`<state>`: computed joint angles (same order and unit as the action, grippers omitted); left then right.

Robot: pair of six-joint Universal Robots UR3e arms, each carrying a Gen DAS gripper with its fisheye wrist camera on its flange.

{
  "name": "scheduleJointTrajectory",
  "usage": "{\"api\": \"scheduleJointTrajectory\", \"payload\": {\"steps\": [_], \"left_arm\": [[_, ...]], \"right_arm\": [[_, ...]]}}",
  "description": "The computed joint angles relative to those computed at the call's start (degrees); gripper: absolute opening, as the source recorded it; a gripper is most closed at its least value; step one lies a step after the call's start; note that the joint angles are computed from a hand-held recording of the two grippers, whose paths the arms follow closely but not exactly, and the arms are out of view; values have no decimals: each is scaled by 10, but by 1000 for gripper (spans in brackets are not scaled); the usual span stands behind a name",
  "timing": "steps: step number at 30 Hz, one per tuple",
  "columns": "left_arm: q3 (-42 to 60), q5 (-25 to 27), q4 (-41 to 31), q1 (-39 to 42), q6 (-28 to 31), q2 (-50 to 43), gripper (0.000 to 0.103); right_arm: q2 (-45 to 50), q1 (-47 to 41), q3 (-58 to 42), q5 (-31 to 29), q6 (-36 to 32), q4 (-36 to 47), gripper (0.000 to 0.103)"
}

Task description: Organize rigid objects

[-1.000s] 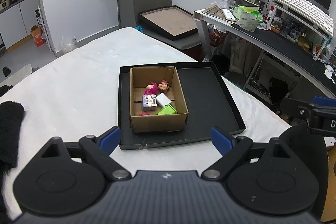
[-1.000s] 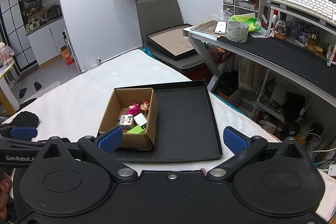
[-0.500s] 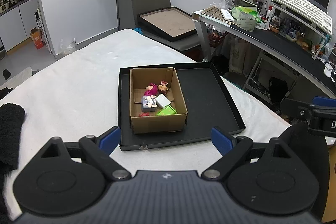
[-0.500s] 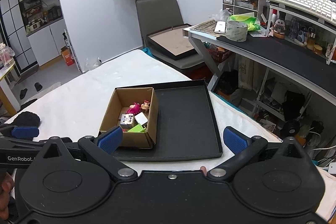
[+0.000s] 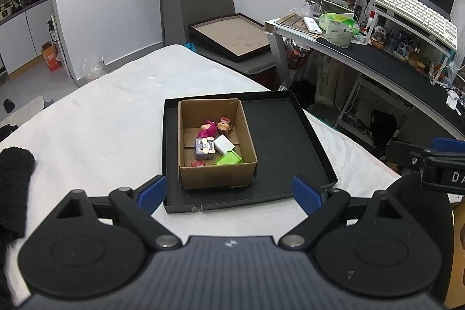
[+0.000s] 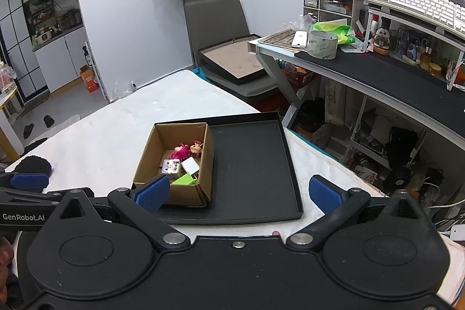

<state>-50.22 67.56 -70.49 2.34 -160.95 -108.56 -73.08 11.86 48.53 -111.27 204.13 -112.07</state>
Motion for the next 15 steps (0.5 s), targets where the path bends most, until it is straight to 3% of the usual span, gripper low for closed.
{"api": "scheduleJointTrajectory", "payload": {"steps": [15], "left_arm": [[16, 2, -8, -5, 0, -10, 92]], "right_arm": [[-2, -3, 2, -6, 8, 10, 103]]}}
